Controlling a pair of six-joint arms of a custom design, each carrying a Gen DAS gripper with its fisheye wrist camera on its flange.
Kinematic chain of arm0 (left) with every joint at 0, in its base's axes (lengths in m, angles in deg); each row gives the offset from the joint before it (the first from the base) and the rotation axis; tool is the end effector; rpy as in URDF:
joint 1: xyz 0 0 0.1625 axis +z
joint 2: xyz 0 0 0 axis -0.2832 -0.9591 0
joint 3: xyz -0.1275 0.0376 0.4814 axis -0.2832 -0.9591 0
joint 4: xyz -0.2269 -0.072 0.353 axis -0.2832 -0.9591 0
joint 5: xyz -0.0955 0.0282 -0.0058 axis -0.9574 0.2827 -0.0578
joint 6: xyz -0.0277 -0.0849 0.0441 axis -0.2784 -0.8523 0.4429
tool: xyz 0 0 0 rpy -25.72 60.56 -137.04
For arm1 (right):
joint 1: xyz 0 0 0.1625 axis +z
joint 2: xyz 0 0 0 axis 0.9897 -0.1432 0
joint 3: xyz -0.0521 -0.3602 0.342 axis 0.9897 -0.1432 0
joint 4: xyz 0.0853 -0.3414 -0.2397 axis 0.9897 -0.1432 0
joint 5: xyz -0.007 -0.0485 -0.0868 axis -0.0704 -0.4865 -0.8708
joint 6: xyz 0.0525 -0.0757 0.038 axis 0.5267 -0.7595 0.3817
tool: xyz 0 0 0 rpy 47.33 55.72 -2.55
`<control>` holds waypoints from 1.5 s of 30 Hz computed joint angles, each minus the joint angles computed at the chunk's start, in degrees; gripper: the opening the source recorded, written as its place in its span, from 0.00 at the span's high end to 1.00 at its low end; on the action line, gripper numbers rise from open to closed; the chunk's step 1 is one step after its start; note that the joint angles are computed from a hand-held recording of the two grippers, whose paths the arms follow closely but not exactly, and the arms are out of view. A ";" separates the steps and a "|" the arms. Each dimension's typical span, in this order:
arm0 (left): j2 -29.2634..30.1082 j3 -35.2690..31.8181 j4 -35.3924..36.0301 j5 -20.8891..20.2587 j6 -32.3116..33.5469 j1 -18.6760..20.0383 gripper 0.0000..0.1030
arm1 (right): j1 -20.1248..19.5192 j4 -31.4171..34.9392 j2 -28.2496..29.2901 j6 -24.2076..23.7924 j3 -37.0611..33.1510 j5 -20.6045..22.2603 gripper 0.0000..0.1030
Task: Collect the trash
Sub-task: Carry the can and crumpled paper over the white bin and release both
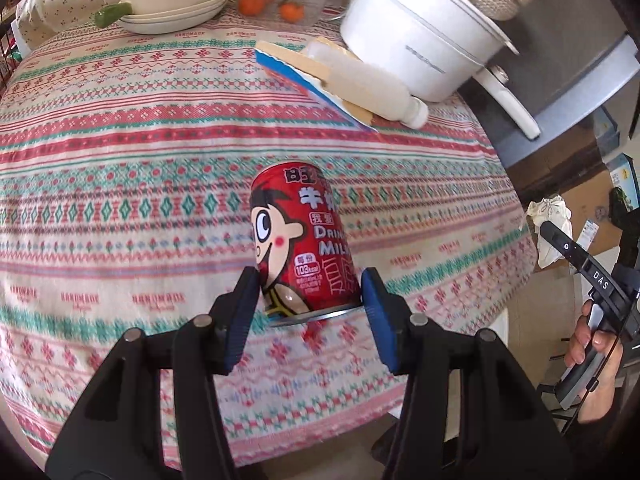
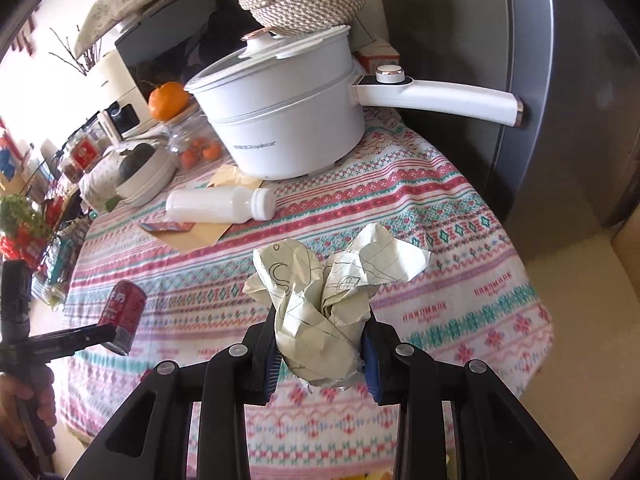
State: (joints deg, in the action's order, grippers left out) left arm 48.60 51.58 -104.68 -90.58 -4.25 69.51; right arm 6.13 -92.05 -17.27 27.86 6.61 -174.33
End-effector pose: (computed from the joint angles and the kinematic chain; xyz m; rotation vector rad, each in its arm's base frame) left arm -0.3776 -0.7960 0.0370 0.3568 2.7173 -0.3316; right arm 0.0513 -0.7425 0.4271 0.0134 -2.3663 0.7842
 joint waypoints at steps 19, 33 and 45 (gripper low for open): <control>-4.40 14.64 -14.30 -4.32 6.62 -7.85 0.48 | 2.87 4.92 -10.85 7.83 12.36 -1.80 0.67; 0.41 13.49 -8.29 -13.37 13.57 -11.25 0.48 | 0.56 6.18 -15.84 8.08 17.36 -4.67 0.67; 5.11 10.95 -3.94 -10.65 16.51 -12.83 0.47 | -2.82 8.08 -18.97 9.21 19.33 -6.42 0.66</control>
State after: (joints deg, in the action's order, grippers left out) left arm 53.70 62.53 -108.61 -101.22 12.26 56.68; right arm 3.30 -83.97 -36.24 37.08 25.94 -180.74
